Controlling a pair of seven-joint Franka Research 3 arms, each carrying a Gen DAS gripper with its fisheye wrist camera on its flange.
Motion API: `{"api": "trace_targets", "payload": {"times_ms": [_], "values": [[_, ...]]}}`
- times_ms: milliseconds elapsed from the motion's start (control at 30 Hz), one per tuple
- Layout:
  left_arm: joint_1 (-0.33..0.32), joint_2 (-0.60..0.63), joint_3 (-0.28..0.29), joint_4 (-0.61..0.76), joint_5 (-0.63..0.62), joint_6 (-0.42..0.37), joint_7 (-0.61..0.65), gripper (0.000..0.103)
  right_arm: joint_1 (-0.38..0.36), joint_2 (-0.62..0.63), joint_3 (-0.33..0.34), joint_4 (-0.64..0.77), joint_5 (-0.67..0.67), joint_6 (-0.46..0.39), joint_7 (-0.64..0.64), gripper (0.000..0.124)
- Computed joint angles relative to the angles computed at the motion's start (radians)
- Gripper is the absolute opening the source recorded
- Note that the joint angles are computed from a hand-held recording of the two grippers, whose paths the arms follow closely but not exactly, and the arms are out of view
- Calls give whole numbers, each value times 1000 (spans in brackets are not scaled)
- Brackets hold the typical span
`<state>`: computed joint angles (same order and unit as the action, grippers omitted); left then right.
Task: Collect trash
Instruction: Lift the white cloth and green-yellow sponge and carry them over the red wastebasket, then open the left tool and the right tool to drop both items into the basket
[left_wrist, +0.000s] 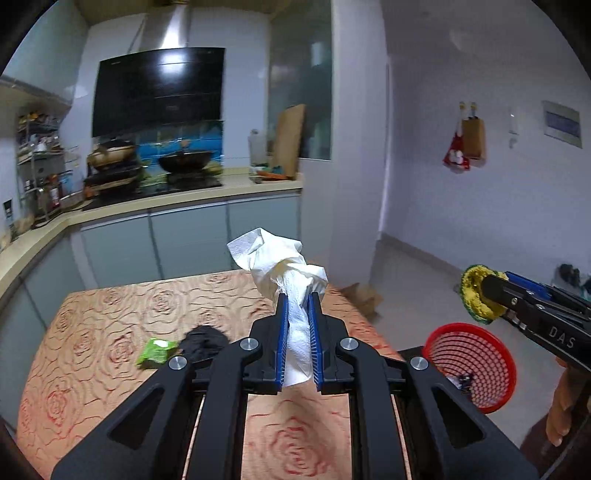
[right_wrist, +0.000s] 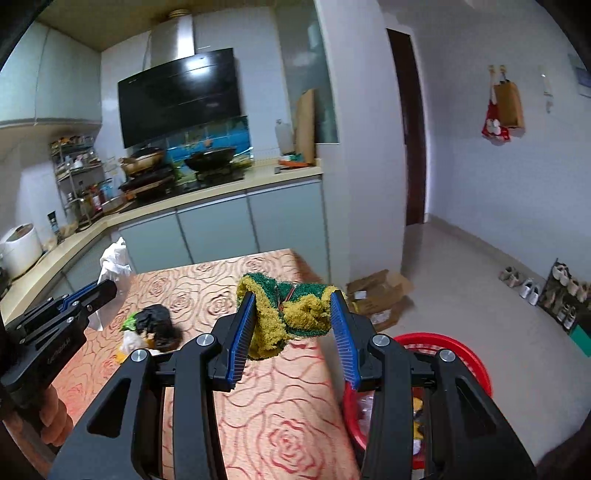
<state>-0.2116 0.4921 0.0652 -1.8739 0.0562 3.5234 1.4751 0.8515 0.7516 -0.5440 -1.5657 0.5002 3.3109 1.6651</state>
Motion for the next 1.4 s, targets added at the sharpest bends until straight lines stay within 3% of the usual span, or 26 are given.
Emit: {"api": "trace_targets", "payload": {"times_ms": [333, 600, 767, 1000, 1400], "values": [[103, 49, -175, 77, 211, -59, -74, 11, 91, -17, -134, -127, 104, 16, 5, 40], [230, 152, -393, 198, 407, -169, -125, 11, 136, -19, -215, -211, 158, 13, 34, 40], [315, 239, -561, 270, 449, -266, -55, 11, 151, -2, -253, -226, 155, -15, 77, 40], [365, 397, -736, 425, 369, -473, 138, 11, 102, -1, -229, -234, 74, -75, 153, 41], [281, 508, -730, 616, 199, -703, 318, 11, -49, 10, -105, -163, -83, -168, 252, 41]]}}
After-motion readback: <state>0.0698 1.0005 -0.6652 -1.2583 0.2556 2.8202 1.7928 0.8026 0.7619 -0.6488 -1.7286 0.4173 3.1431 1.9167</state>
